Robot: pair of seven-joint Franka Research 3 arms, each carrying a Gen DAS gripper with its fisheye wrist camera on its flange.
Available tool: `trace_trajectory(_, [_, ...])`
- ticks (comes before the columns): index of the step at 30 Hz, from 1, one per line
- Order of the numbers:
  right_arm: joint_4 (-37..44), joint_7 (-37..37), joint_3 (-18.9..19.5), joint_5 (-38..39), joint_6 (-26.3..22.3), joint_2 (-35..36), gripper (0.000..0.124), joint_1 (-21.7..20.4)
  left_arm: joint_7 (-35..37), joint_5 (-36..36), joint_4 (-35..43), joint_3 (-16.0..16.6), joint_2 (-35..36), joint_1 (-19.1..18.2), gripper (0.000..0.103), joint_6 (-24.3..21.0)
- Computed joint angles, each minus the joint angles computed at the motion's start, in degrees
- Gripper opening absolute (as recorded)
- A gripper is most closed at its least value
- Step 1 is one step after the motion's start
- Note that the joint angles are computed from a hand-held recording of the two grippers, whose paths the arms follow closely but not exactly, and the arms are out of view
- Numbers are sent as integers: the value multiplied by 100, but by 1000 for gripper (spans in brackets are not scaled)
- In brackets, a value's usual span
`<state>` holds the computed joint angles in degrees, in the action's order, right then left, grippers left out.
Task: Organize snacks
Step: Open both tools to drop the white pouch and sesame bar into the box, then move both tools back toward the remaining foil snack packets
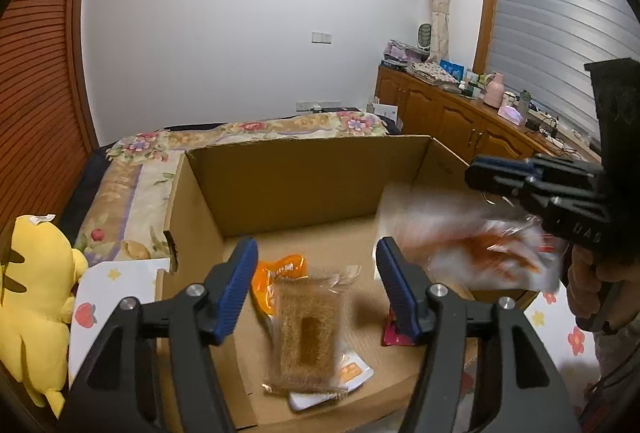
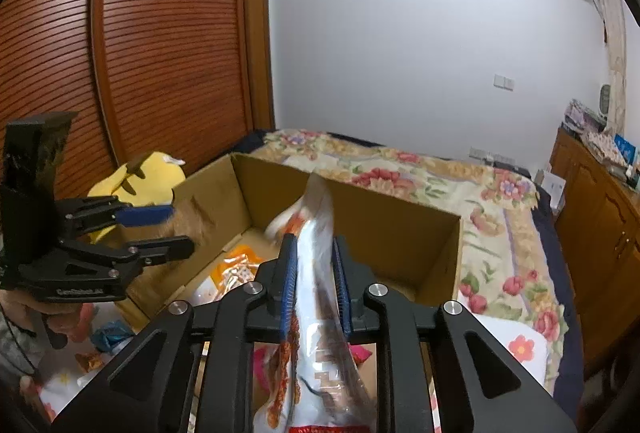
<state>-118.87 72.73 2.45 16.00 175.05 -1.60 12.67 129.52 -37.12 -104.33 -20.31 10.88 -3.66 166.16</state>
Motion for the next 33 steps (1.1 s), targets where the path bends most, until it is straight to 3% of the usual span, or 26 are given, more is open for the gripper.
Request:
trace_trajectory(13, [-357,-155,33,258,-64,-306,16,80,298,-361,-449,76,-461,-84,66,193])
trace_trajectory(17, [-708,106,111,80,0,-634,18,43,734,-878,-731,231,-774,-248,76,257])
trace_trajectory(22, [-1235,374,250,24,126,-1111,20,39,1101,-1250,-1186,552,-1223,-575,76,261])
trace_trajectory(27, [-1661,728,408,-122,227,-1494,33,42,1194,-1254,-1678,897,-1596,-916,77,248])
trace_trajectory(29, [-1806,862,480,-145,275,-1599,46,18,1179,-1200,-1851,1041,-1699,-1038,78,217])
trace_trajectory(33, [-2062,1190,687,-254,324,-1745,52,-107,1029,-1025,-2173,1262,-1867,-1210,78,123])
